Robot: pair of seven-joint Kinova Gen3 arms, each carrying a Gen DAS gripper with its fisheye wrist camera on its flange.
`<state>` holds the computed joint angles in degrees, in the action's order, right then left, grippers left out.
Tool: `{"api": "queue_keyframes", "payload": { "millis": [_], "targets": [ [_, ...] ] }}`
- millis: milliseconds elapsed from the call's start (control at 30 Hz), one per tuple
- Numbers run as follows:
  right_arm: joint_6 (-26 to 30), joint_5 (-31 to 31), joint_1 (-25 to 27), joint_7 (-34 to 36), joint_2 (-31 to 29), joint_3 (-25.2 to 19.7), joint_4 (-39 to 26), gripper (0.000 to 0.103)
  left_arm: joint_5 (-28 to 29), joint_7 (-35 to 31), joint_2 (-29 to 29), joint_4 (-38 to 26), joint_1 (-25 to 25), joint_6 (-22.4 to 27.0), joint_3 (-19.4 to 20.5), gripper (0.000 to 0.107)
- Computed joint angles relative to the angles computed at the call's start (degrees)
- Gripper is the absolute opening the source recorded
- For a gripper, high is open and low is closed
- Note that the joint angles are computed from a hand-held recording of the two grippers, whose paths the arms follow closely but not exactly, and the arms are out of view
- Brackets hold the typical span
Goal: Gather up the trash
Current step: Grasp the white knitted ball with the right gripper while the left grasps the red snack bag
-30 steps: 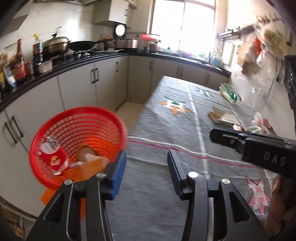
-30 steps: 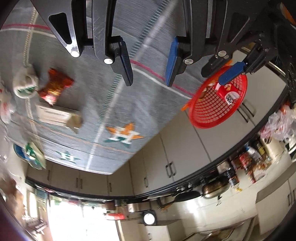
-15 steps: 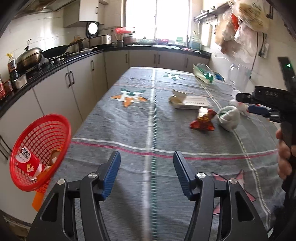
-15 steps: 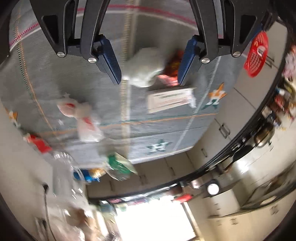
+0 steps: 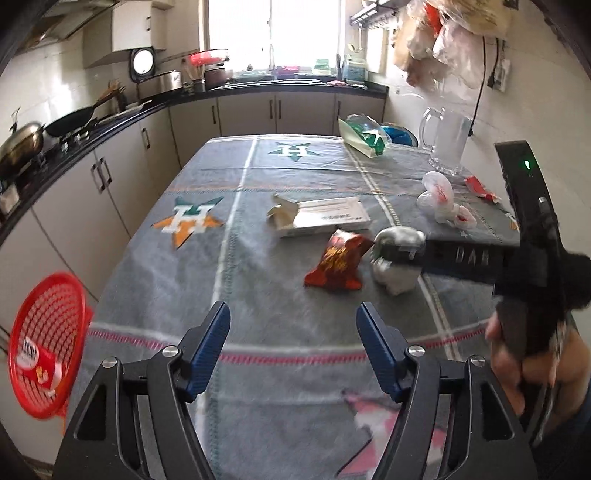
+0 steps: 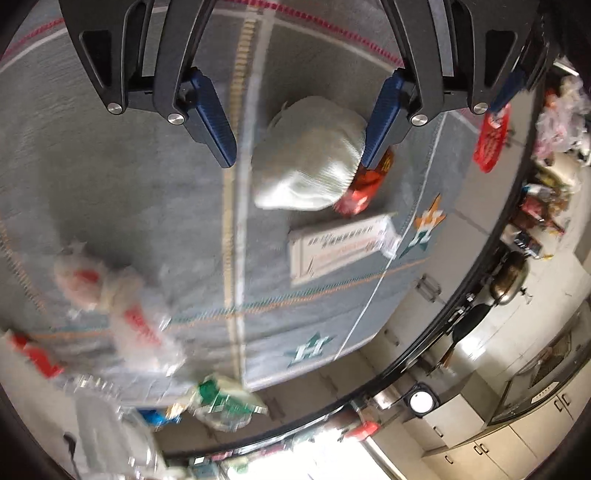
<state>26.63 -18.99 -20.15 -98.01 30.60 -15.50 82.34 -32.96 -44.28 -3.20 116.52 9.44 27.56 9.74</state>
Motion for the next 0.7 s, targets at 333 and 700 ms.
{"api": "queue_keyframes", "payload": {
  "millis": [333, 700],
  "targets": [
    [-12.5, 1.0, -3.0, -7.3, -6.1, 5.8, 9.6, 0.042, 5.5, -9.3, 11.7, -11.2, 3.9, 3.8, -4.2, 0.07],
    [-10.5, 1.9, 1.8, -7.3, -4.4, 0.1, 7.5, 0.042, 10.8, -16.6, 16.4, -12.5, 6.3, -0.9, -8.6, 0.043]
  ]
}}
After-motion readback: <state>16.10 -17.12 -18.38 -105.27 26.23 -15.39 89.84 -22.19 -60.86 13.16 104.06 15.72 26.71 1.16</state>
